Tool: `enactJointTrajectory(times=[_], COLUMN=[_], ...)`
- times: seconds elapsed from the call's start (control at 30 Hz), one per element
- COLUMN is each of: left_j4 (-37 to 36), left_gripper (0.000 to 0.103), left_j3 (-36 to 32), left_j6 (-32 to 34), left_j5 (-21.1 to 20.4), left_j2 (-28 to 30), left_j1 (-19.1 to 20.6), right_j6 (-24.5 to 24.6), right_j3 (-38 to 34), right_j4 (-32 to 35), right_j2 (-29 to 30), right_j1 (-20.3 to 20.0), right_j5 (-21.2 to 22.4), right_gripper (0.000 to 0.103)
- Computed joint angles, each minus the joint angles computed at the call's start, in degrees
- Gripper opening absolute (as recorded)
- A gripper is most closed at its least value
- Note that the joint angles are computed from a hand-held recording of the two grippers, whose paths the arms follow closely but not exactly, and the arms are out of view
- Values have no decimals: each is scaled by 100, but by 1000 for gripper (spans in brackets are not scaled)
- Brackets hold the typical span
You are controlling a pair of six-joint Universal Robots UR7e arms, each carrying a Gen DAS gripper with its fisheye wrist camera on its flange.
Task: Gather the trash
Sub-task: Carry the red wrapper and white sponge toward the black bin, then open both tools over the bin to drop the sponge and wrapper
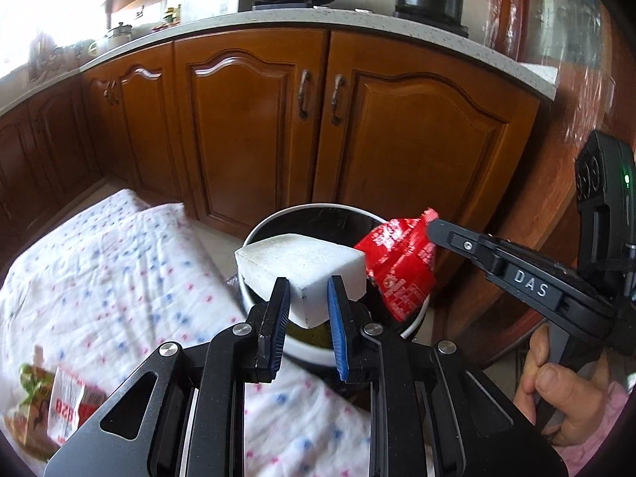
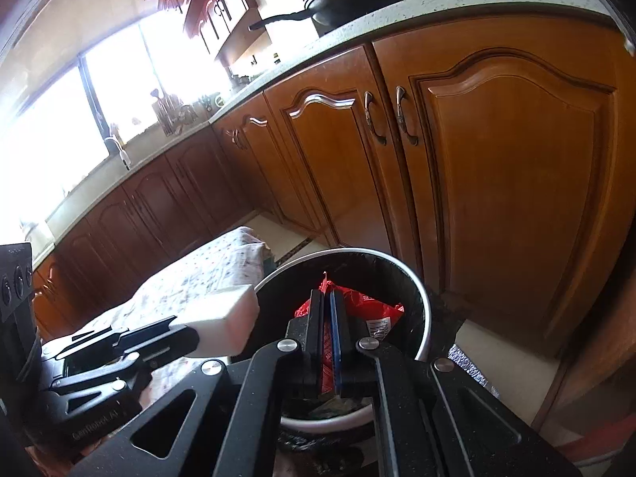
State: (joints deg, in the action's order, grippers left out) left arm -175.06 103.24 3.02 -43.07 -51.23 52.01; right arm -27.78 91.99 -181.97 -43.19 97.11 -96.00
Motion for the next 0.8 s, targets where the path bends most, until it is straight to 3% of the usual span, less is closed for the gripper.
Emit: enactJointTrajectory(times=[0.4,0.5,0.63,0.7,0.73,0.8], left_j4=[488,585,810,853,813,754], left_gripper=[19,20,28,37,38,43], left_j3=[-490,-542,-680,-680,-648,-578], left_j6=[-32,-66,-176,-263,-273,-293], left_j5=[12,-40,-26,-27,-9,27], left_j2=[428,475,538,526,515,478], left_j1=[204,216,253,260,248,235], right_j6=[4,68,174,241,266,299], right_j3=[-213,-275,-443,-432,-452,-431], right_j4=[238,432,645,659,669,630], right_j2=[152,151,224,221,228,219], right_j1=[-114,-143,-162,-174,-187,-191], right_j5=[-218,-159,-153,-110,-60,-36], right_gripper=[3,8,10,18,31,42])
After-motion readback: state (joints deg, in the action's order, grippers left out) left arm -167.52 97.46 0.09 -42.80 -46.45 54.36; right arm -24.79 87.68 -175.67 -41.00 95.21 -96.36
